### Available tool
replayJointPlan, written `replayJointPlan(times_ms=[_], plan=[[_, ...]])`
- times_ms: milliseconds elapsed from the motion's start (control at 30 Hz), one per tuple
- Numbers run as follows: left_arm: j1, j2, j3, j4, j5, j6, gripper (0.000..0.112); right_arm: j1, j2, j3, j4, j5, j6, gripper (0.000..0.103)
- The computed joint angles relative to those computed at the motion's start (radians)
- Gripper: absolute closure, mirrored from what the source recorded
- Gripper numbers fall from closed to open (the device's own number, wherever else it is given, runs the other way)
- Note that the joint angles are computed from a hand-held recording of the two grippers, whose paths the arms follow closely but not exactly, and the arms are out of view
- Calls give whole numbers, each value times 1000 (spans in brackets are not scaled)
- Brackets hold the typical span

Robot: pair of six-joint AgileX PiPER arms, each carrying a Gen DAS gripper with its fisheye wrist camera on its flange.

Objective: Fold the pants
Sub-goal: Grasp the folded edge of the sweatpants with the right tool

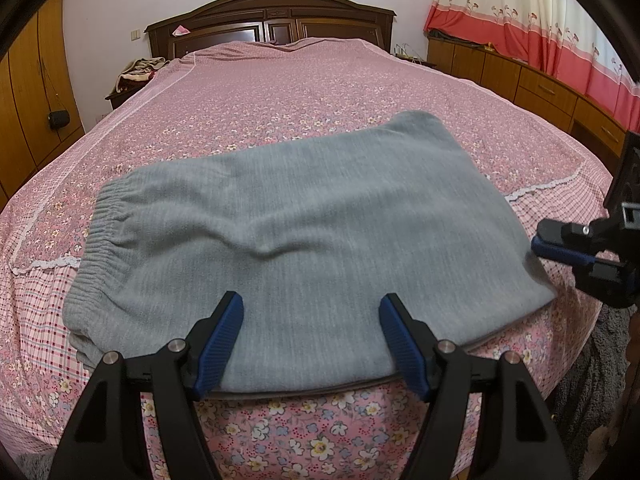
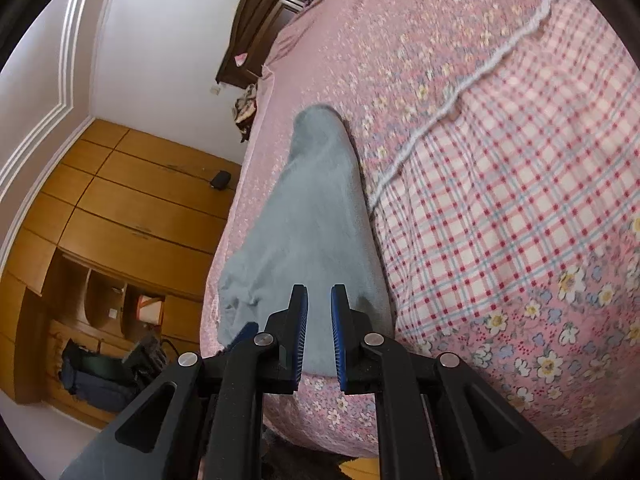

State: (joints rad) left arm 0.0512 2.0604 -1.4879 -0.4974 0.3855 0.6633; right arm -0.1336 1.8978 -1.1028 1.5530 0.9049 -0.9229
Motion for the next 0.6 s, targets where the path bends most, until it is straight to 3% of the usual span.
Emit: replayJointPlan(times_ms=[500, 533, 600], plan=[[-1, 4, -5, -2, 0, 1, 38, -71, 43, -101, -38, 34, 49, 90], [-2, 3, -5, -1, 0, -1, 38, -78, 47, -117, -58, 33, 60, 88], [-5, 3, -5, -1, -1, -4, 38, -90, 67, -172, -129, 45, 79, 76]])
